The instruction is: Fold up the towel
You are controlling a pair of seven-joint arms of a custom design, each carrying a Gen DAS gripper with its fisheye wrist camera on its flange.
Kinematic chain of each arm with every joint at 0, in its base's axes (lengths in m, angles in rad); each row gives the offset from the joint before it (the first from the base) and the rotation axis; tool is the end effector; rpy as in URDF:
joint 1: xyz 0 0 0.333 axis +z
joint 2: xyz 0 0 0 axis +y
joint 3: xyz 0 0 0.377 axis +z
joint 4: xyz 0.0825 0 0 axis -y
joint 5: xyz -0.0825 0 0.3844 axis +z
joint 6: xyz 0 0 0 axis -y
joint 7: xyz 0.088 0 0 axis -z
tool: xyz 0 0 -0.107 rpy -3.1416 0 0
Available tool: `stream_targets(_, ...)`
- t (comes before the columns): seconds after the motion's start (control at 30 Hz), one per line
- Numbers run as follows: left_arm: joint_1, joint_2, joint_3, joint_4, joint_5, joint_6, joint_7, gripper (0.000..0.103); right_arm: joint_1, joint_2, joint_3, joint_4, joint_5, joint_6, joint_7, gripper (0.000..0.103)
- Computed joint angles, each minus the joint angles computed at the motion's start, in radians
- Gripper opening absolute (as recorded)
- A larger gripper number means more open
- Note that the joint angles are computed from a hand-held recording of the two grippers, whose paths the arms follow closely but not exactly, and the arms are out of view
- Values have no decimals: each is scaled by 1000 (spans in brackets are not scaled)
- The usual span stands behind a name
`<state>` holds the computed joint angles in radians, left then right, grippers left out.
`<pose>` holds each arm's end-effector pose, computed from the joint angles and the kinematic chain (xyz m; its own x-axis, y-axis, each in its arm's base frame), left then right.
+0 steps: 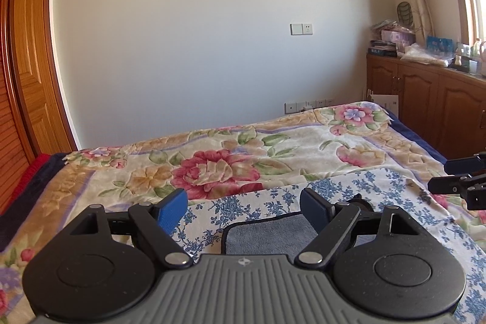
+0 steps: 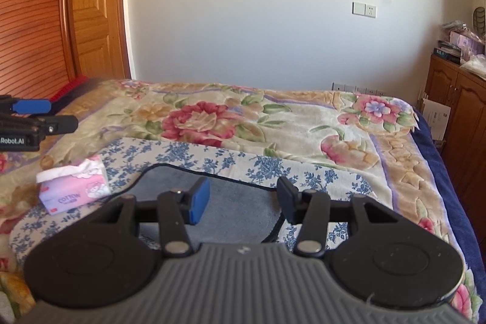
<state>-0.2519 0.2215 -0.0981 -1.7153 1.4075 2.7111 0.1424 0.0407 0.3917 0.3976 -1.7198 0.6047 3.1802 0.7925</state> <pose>0.6280 -0.2589 0.5809 0.0537 -0.9911 -0.1220 -0.4050 0.0901 -0.9099 0.6884 0.2078 0.5443 0.4546 -0.8906 0.0161 -0.4040 -0.2222 -0.8874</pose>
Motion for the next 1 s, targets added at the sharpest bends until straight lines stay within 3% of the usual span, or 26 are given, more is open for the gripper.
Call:
stream_targets(0.2, -4, -58, -19, -62, 25, -16, -23, 86, -87, -47, 114, -63, 59, 30, -49, 50)
stream_targets(0.63, 24, -169, -72, -197, 8, -34, -13, 90, -99, -141, 148, -181, 158, 38, -134, 54)
stream_targets(0.83, 39, -226, -96, -261, 13, -33, -46, 96, -197, -164, 286, -217, 285, 89, -249, 77)
stream_targets(0.9, 42, -243, -106, -280, 19, -38, -61, 100, -283, -159, 393, -228, 324, 120, -295, 91)
stream_targets(1.0, 45, -265, -120, -304, 40, -48, -91, 103, -417, -143, 552, -252, 311, 170, -292, 103)
